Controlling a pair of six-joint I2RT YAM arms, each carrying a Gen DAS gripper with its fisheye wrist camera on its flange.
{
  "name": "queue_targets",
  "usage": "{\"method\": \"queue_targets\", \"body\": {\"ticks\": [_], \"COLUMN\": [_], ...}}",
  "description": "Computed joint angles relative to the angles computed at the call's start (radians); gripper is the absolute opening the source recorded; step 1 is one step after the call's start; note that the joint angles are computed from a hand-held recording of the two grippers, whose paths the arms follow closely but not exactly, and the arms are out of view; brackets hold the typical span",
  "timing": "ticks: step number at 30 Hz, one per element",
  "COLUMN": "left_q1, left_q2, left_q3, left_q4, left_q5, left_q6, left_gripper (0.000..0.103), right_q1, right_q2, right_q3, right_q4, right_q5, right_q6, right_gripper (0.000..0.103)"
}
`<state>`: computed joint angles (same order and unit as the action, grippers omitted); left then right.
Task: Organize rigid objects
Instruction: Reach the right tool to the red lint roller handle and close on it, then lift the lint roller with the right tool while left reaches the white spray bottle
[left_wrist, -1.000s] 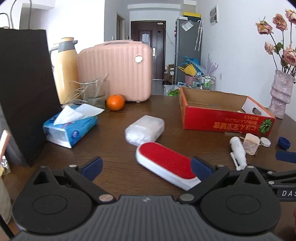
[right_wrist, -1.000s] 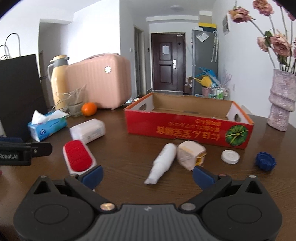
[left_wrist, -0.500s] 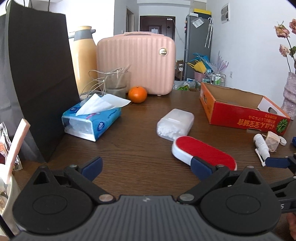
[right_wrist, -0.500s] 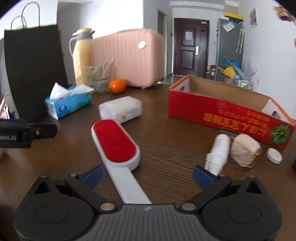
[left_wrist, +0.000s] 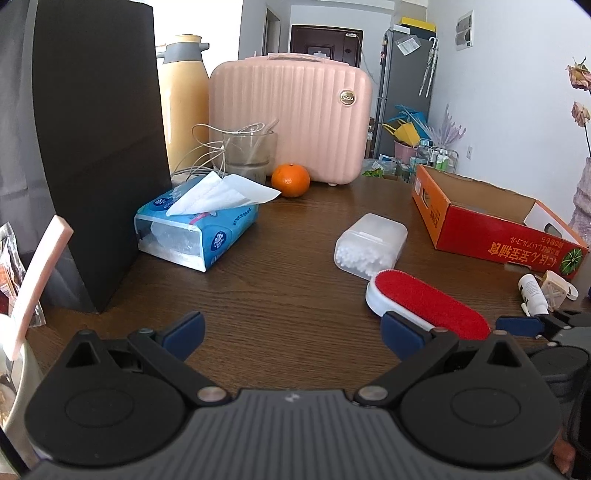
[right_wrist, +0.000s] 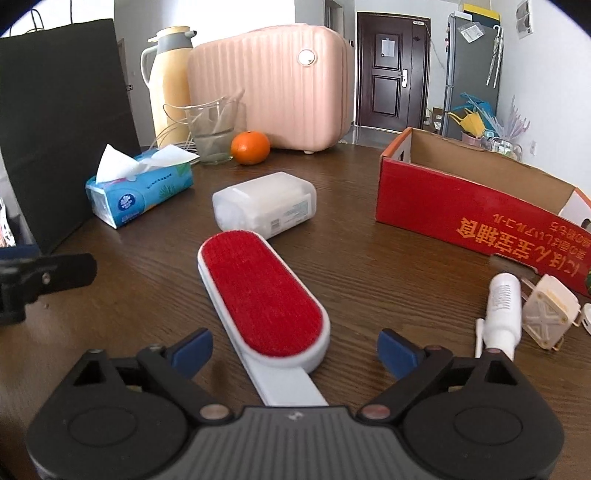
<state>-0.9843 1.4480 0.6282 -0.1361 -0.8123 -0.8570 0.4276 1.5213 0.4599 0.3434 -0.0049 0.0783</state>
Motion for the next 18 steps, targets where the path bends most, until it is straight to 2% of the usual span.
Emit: {"method": "queue_targets", "body": {"ticks": [2,8,11,14,18], "left_q1": [0.002,0.006,0.006,0.009,0.014], "left_q2": [0.003,0.010,0.010,0.011,0.003], "left_q3": [0.001,0.005,0.005,0.004,-0.004], "left_q4": [0.001,-0.004,-0.003,0.001,0.007], "left_q5": [0.000,0.004,0.004,0.004,0.007], "left_q6": [-0.002,-0.013,-0.013,-0.016,-0.019], "left_gripper": [0.103,0.103,0.103,0.103,0.103], "right_q1": [0.000,-0.004,0.010,0.022,0.036], "right_q2": [0.020,0.041,0.040,0.027,0.015], "right_q3": [0.018,0.028,0.016,0.007,-0.007], "right_q4": [-0.006,0.014,0.033,0.032,0.041], "right_q5": [-0.011,-0.035,-0.011,-0.003,0.007], "right_q6": [0.001,0.012,-0.004,-0.022,-0.026], "right_gripper": [0.087,0.086,0.078,0.065,0.063]}}
